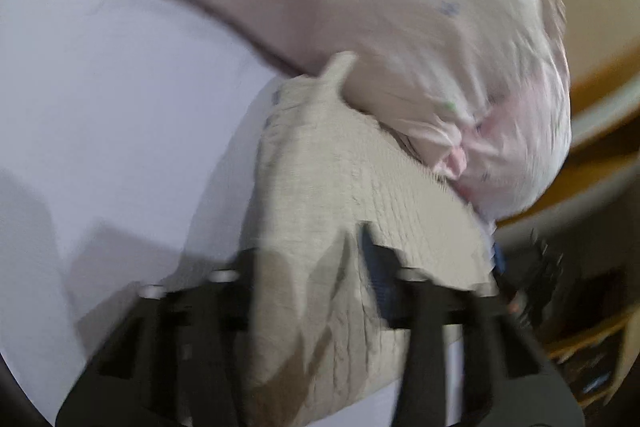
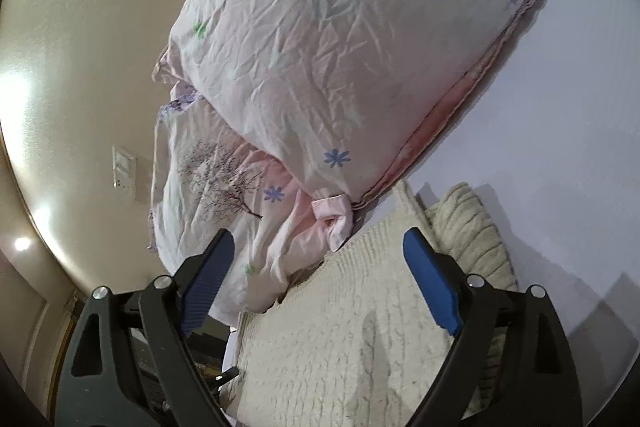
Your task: Fold small clothes
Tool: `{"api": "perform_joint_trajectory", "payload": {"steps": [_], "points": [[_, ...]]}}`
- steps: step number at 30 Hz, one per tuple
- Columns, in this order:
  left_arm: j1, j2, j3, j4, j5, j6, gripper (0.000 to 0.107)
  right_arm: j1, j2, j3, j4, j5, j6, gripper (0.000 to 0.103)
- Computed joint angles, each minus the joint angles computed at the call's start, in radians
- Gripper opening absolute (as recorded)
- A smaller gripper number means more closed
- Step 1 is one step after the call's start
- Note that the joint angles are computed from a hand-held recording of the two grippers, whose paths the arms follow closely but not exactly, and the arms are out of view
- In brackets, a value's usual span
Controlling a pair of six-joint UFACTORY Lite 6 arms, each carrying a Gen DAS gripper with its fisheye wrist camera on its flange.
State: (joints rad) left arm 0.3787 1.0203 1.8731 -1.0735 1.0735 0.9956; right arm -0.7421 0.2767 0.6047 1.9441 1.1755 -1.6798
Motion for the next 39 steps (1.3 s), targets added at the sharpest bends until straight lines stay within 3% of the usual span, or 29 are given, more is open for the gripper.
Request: {"api": "perform_joint_trajectory", "payload": {"steps": [2, 7, 10, 16, 19, 21, 22, 27, 28, 29, 31, 35, 39], "points": [[0.008, 0.025, 0.017, -0.016, 0.024, -0.029, 0.02, -0.008, 0.01, 0.015, -0.03, 0.01, 0.017, 0.087], [-0.033, -0.117, -0.131, -0.041, -0.055, -0.01, 0.016, -0.056, 0.006, 0.037, -0.086, 0.055, 0.037, 0.087], [-0.087, -0.219, -0.192, -0.004, -0.153, -0.009, 0.016, -0.109, 0.003, 0.037, -0.114, 0.109, 0.051, 0.087], [-0.151, -0.236, -0.181, 0.151, -0.295, -0.179, 0.019, -0.15, 0.012, 0.05, -0.159, 0.169, 0.075, 0.089], [-0.158, -0.238, -0.21, 0.213, -0.38, -0.235, 0.038, -0.135, -0.016, 0.04, -0.169, 0.166, 0.065, 0.089], [-0.147, -0.253, -0.243, 0.204, -0.428, -0.217, 0.061, -0.126, -0.036, 0.032, -0.171, 0.161, 0.055, 0.089], [-0.143, -0.255, -0.243, 0.214, -0.439, -0.225, 0.063, -0.125, -0.04, 0.03, -0.172, 0.162, 0.052, 0.089], [-0.124, -0.243, -0.248, 0.138, -0.409, -0.117, 0.065, -0.128, -0.031, 0.033, -0.174, 0.159, 0.059, 0.089], [-0.12, -0.237, -0.247, 0.101, -0.372, -0.086, 0.059, -0.129, -0.027, 0.035, -0.175, 0.159, 0.061, 0.089], [-0.114, -0.202, -0.229, 0.055, -0.301, -0.067, 0.04, -0.13, -0.025, 0.037, -0.177, 0.16, 0.064, 0.09], [-0.103, -0.197, -0.24, 0.011, -0.263, -0.031, 0.019, -0.128, -0.024, 0.037, -0.177, 0.157, 0.066, 0.09], [-0.077, -0.189, -0.25, -0.147, -0.098, 0.0, 0.017, -0.131, -0.024, 0.038, -0.18, 0.158, 0.072, 0.09], [-0.207, -0.377, -0.344, -0.273, -0.006, 0.079, 0.017, -0.162, -0.042, 0.03, -0.169, 0.152, 0.069, 0.09]]}}
